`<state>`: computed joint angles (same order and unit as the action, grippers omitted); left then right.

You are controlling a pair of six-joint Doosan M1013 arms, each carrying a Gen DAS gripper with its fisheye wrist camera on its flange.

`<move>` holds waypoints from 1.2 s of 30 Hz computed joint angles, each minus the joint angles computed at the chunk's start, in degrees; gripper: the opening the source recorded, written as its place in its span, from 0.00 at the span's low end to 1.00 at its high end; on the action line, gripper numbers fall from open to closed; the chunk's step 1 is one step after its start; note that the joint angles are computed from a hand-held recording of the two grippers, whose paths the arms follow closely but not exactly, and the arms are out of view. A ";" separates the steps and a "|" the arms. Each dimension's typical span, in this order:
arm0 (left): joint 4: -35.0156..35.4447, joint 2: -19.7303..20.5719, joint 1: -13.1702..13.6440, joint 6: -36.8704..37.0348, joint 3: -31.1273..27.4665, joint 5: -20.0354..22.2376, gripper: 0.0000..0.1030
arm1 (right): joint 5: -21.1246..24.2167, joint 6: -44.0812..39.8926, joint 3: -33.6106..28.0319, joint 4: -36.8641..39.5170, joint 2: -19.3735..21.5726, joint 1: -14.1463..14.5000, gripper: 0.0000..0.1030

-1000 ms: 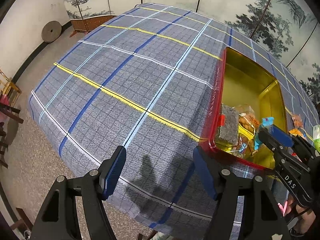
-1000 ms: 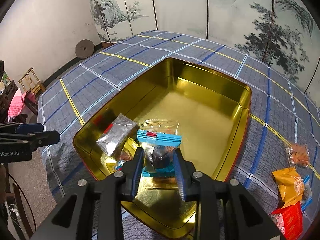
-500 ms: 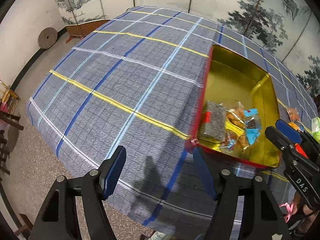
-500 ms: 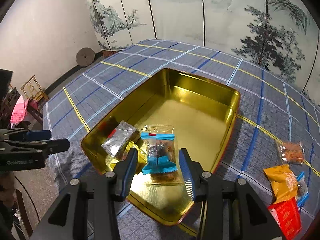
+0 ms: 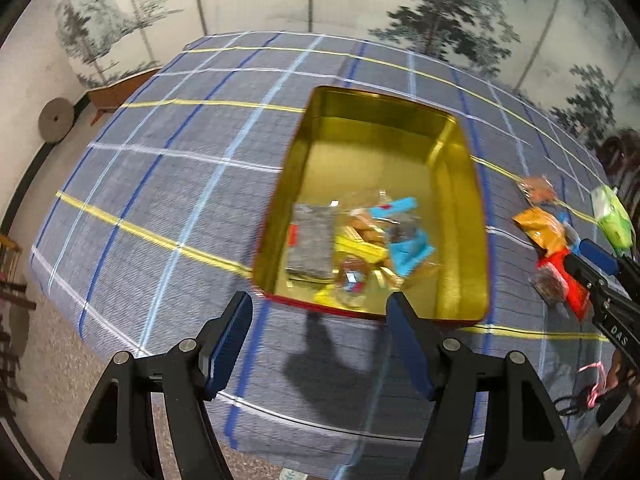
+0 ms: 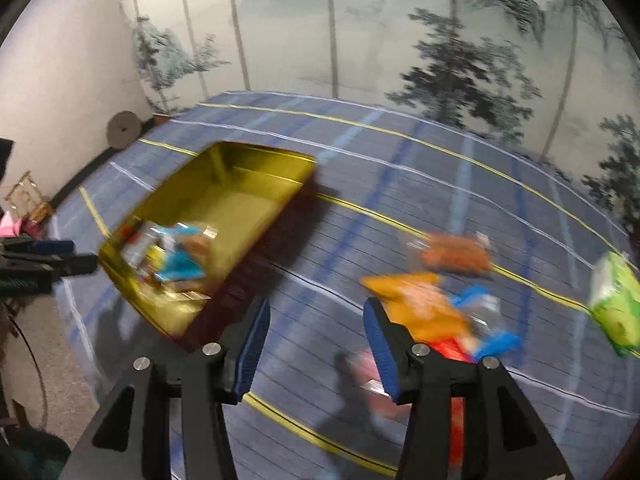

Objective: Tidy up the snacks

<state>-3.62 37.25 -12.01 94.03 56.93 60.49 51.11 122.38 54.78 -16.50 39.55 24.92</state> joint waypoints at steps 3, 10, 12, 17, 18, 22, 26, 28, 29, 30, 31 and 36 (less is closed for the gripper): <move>-0.33 0.00 -0.64 0.89 0.02 0.30 0.64 | 1.73 -0.26 3.03 -1.69 -1.72 -0.93 0.52; -0.26 -0.12 -1.86 2.11 0.22 0.99 0.64 | 5.33 -4.07 7.03 -1.39 -3.43 -2.69 0.53; -0.16 -0.13 -2.09 2.24 0.20 1.17 0.64 | 5.54 -4.57 7.71 -0.65 -3.60 -2.88 0.53; -0.02 -0.23 -2.57 2.59 0.37 1.30 0.64 | 5.15 -6.05 8.37 0.64 -3.43 -2.56 0.53; -0.10 -0.25 -2.65 2.71 0.39 1.36 0.64 | 5.04 -6.36 8.42 0.96 -3.37 -2.48 0.53; -0.09 -0.29 -2.91 3.05 0.56 1.39 0.64 | 3.98 -8.30 8.41 5.63 -3.24 -2.46 0.53; -0.37 -0.39 -3.09 3.55 0.85 1.30 0.64 | 4.04 -6.89 8.07 4.31 -2.85 -1.78 0.53; -0.51 -0.40 -3.20 3.72 0.91 1.30 0.64 | 3.56 -5.03 7.95 3.72 -2.73 -1.76 0.53; -0.61 -0.43 -3.23 3.83 0.97 1.29 0.64 | 3.44 -3.92 7.83 3.19 -2.62 -1.72 0.53; -0.70 -0.46 -3.26 3.97 1.03 1.29 0.64 | 3.49 -3.40 7.70 2.76 -2.53 -1.73 0.53; -0.79 -0.50 -3.25 4.12 1.11 1.30 0.64 | 3.57 -2.94 7.40 2.26 -2.30 -1.68 0.53; -1.02 -0.37 -3.27 4.13 1.04 1.57 0.64 | 3.00 -2.26 6.33 1.72 -1.36 -1.36 0.54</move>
